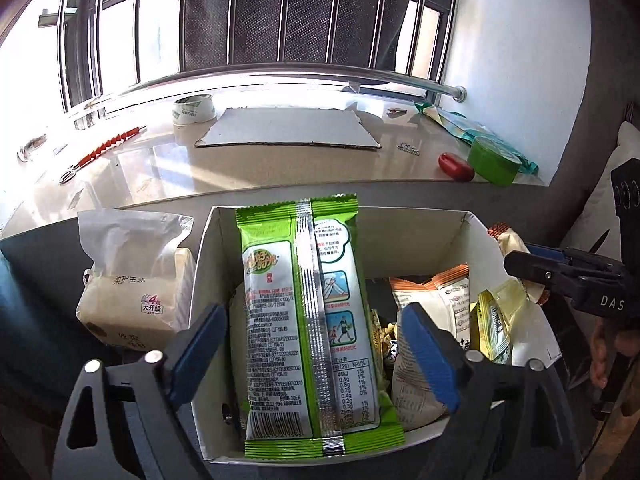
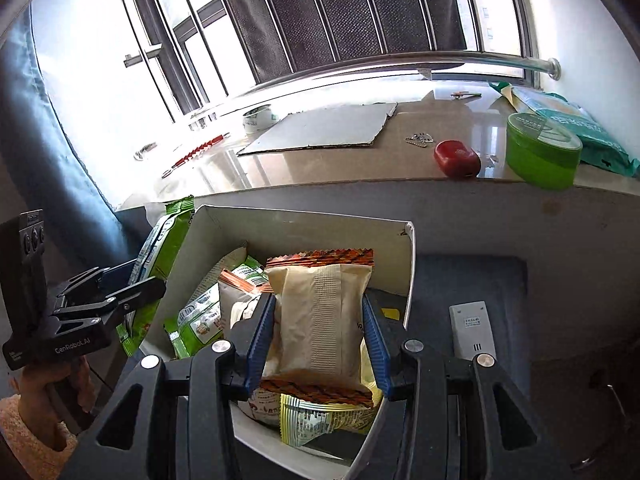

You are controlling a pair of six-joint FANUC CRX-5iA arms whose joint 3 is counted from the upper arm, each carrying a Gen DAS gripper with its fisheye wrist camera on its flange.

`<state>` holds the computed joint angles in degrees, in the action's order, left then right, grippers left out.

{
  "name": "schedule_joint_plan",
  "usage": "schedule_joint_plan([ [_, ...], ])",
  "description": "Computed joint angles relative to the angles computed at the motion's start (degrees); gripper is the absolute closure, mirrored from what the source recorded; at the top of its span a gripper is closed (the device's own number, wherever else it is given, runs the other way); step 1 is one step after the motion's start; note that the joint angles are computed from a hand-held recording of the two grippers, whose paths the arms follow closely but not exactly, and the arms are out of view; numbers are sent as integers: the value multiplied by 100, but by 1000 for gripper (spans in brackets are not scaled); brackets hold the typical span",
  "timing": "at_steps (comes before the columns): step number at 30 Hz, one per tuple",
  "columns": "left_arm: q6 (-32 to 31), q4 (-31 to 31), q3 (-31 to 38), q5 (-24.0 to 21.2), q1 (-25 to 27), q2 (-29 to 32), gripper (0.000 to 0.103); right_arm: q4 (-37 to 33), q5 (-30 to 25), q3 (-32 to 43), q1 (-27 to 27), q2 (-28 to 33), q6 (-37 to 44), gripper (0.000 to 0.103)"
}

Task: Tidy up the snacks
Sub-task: 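Drop the green biscuit pack and cream pastry pack into the white box, then grasp the green garlic pea bag with the right gripper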

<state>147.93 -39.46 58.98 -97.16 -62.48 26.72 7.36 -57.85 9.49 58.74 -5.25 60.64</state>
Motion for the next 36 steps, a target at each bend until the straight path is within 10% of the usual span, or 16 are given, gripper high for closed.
schedule_joint_plan([
  [4, 51, -36, -109, -135, -38, -65, 0, -5, 103, -46, -81, 36, -299, 5],
  [7, 131, -167, -223, -133, -202, -164, 0, -142, 314, -220, -119, -175, -276, 0],
  [22, 192, -1352, 1118, -400, -1919, 453, 0, 161, 735, -1672, 911, -2196, -661, 0],
  [28, -191, -1834, 2714, -1168, -2542, 1490, 0, 893, 323, -2463, 2193, -3099, -1548, 0],
  [36, 1698, -1677, 1810, -920, -3163, 1386, 0, 2818, -561, -4180, 4854, -4633, -4624, 0],
])
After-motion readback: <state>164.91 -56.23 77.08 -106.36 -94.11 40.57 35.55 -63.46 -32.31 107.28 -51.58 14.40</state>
